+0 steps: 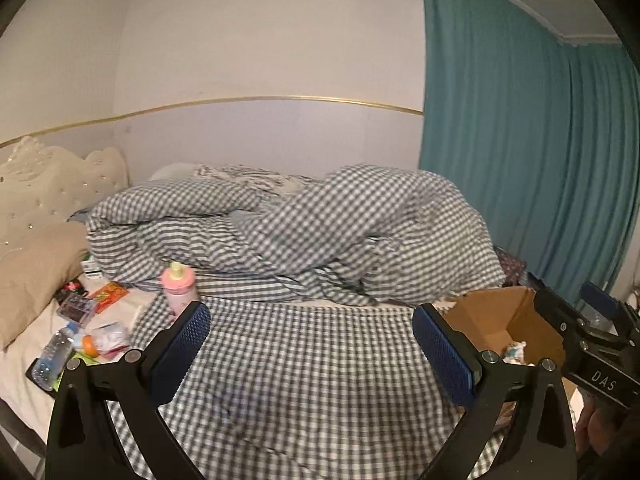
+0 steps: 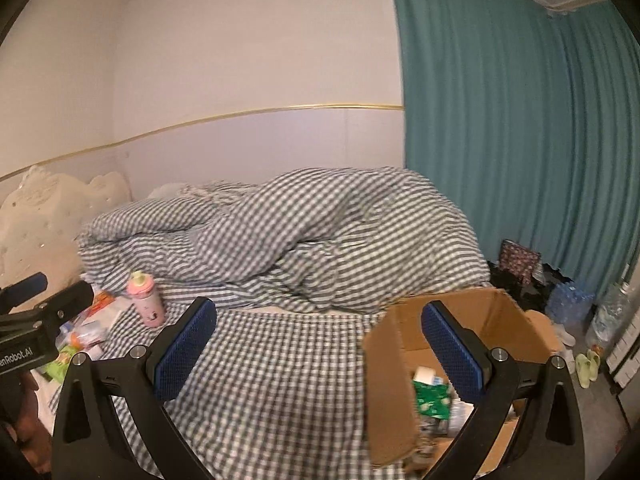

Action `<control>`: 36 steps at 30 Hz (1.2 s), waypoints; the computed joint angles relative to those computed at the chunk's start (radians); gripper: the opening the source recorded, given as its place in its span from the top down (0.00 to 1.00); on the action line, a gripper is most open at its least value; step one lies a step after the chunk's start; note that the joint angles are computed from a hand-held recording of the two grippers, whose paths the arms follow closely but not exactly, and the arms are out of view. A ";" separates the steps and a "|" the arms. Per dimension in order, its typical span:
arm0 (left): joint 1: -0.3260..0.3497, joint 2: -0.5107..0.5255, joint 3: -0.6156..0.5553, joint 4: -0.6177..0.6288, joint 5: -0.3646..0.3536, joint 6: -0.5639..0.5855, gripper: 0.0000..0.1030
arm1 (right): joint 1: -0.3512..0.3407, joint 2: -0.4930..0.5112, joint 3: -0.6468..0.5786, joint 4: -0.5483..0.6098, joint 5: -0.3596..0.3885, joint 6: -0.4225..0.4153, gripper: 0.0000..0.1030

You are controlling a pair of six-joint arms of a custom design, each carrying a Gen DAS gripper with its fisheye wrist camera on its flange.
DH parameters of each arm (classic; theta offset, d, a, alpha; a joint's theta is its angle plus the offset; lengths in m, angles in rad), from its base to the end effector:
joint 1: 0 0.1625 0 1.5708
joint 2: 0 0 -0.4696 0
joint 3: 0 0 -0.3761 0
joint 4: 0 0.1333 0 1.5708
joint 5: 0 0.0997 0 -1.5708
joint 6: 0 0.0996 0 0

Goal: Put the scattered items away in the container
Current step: 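Withdraw both tools from the box back over the bed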

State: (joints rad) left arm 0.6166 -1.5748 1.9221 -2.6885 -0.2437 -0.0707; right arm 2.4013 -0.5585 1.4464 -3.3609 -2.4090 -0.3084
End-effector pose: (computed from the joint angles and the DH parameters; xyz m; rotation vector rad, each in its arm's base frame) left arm -0.2260 -0.4421 0.5563 0.2663 1.9637 -1.3916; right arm 0.5934 -0.4619 0.1565 0.7996 -2.1443 1.3042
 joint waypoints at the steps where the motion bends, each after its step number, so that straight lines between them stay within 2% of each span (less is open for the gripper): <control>1: -0.001 -0.011 0.002 0.009 0.006 -0.004 0.00 | 0.002 0.007 -0.006 0.000 0.005 -0.005 0.00; 7: -0.018 -0.058 0.013 0.069 0.065 -0.033 0.00 | 0.024 0.039 -0.038 0.034 0.016 0.001 0.00; 15: -0.036 -0.129 0.008 0.349 0.109 -0.240 0.00 | 0.034 0.049 -0.037 0.053 0.024 0.020 0.00; 21: -0.033 -0.142 0.000 0.452 0.106 -0.322 0.00 | 0.036 0.042 -0.027 0.056 0.018 0.021 0.00; 28: -0.037 -0.131 0.016 0.399 0.112 -0.277 0.00 | 0.034 0.033 -0.011 0.050 0.015 0.029 0.00; 36: -0.043 -0.122 0.016 0.403 0.108 -0.280 0.00 | 0.032 0.020 0.003 0.045 0.010 0.035 0.00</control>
State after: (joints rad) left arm 0.5738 -1.6973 1.9379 -2.2854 -0.1358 -0.3506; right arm 2.4330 -0.5383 1.4493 -3.3162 -2.3987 -0.2733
